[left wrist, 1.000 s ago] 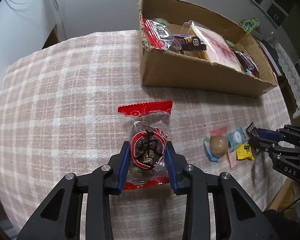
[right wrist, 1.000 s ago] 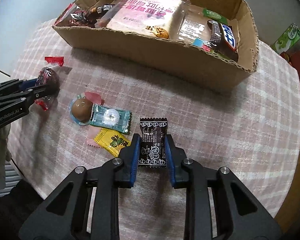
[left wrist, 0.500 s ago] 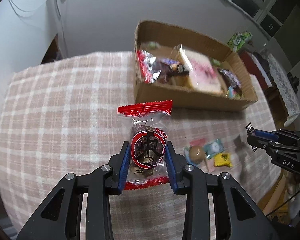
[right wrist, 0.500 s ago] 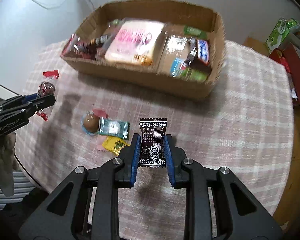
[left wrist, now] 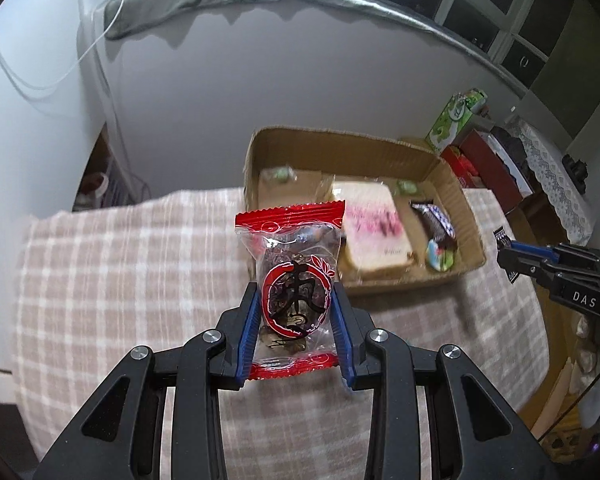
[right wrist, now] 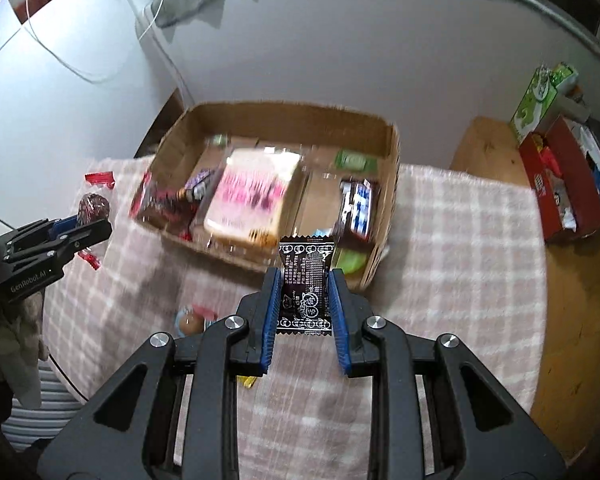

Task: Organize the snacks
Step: 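Carry the red candy and black packet over the box with both tools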

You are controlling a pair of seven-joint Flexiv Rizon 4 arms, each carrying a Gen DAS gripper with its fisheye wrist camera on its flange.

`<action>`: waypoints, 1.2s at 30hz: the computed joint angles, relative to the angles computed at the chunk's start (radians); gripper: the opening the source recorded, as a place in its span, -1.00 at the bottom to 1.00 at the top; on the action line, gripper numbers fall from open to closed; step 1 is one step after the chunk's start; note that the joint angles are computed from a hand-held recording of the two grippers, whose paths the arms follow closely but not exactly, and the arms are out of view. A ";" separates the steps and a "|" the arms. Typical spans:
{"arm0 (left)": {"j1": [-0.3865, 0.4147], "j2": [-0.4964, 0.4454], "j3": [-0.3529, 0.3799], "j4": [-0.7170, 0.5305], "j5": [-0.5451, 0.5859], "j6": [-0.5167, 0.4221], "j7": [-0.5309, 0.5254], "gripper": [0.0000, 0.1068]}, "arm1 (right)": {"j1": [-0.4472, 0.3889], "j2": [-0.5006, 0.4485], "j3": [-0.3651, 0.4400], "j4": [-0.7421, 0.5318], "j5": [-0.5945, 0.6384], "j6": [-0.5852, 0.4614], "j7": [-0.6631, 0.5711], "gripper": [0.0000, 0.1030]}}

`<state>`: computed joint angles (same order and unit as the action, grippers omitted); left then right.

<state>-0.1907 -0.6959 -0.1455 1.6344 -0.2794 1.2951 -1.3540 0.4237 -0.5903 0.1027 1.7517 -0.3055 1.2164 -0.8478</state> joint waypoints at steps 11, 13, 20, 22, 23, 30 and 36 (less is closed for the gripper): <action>-0.032 -0.071 0.023 -0.140 0.025 -0.047 -0.014 -0.40 | -0.006 -0.050 -0.025 -0.098 -0.021 -0.034 -0.016 -0.51; -0.039 -0.085 0.031 -0.166 0.031 -0.061 -0.019 -0.40 | -0.011 -0.064 -0.023 -0.121 -0.017 -0.042 -0.023 -0.51; -0.051 -0.143 0.044 -0.274 0.037 -0.135 -0.050 -0.40 | -0.024 -0.117 -0.014 -0.207 0.003 -0.097 -0.060 -0.51; -0.057 -0.157 0.052 -0.302 0.045 -0.154 -0.059 -0.40 | -0.030 -0.131 -0.008 -0.227 0.015 -0.108 -0.071 -0.51; -0.061 -0.164 0.057 -0.316 0.051 -0.165 -0.064 -0.40 | -0.030 -0.134 -0.008 -0.231 0.019 -0.111 -0.073 -0.51; -0.067 -0.199 0.065 -0.384 0.069 -0.218 -0.090 -0.40 | -0.034 -0.158 -0.007 -0.261 0.045 -0.137 -0.087 -0.51; -0.070 -0.205 0.062 -0.402 0.080 -0.233 -0.091 -0.40 | -0.032 -0.161 -0.012 -0.264 0.051 -0.134 -0.091 -0.50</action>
<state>-0.2610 -0.9007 -0.0830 1.2323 -0.1993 1.0622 -1.4452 0.3919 -0.7518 0.0911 1.4882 -0.2546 1.0825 -0.9383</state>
